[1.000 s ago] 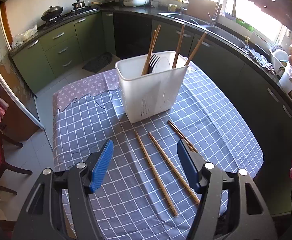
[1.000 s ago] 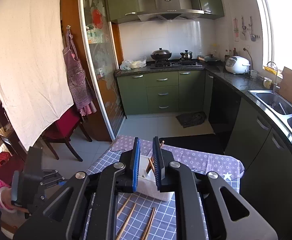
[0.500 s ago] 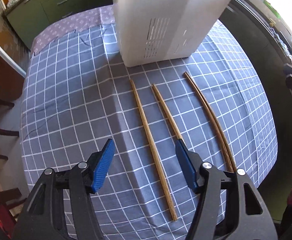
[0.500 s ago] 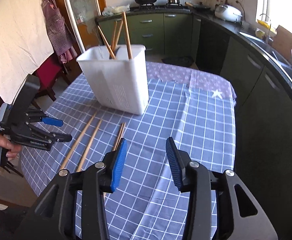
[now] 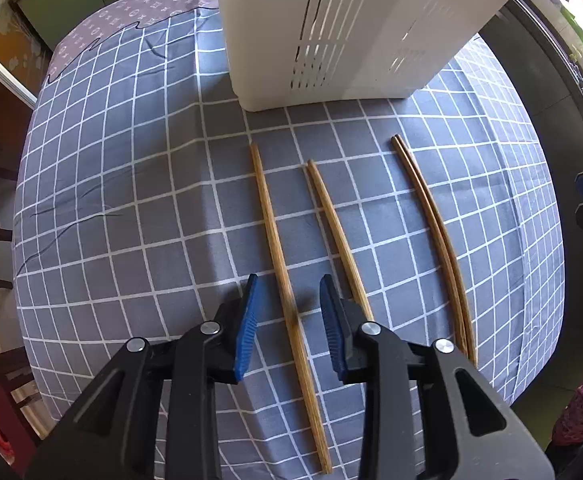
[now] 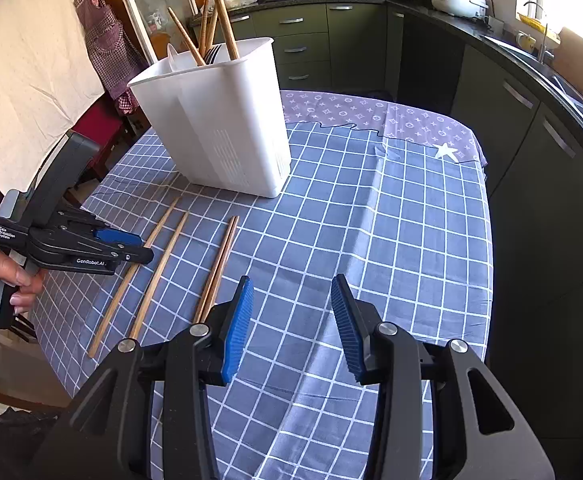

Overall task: Organize utensils
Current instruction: 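Lower both open tools toward the loose chopsticks on the cloth, then grasp a wooden chopstick with the left tool while the right tool grasps another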

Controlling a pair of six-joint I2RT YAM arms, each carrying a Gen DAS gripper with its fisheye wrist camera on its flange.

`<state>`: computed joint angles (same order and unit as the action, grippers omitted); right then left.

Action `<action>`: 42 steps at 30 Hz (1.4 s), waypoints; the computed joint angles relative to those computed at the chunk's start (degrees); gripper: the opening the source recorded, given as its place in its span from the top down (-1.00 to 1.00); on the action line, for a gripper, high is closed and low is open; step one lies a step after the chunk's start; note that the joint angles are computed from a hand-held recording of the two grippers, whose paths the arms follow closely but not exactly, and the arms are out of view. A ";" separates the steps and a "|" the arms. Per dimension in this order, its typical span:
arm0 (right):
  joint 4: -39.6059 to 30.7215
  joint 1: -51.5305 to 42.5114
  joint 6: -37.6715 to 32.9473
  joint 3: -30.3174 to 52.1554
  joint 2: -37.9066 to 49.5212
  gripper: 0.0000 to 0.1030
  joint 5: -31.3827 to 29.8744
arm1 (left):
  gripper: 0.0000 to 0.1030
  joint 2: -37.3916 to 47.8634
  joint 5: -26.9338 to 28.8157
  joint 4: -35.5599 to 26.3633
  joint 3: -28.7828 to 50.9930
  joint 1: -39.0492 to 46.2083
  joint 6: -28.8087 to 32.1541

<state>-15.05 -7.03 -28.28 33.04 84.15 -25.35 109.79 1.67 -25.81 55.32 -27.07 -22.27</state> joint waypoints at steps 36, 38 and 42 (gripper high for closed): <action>-0.25 4.10 2.03 -0.44 -0.43 0.21 2.74 | 0.87 -24.08 -3.68 -5.46 -6.32 -0.05 6.09; -0.24 4.82 2.17 -0.62 -0.59 0.21 3.07 | 0.87 -26.67 -4.49 -5.66 -7.02 -1.52 5.31; 0.01 6.36 2.85 -0.61 -0.44 0.14 4.17 | 0.87 -32.71 -5.06 -5.62 -9.48 -3.31 5.08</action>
<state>-15.04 -0.67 -25.43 32.43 83.71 -21.18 77.08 -3.39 -31.43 45.84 -30.38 -17.19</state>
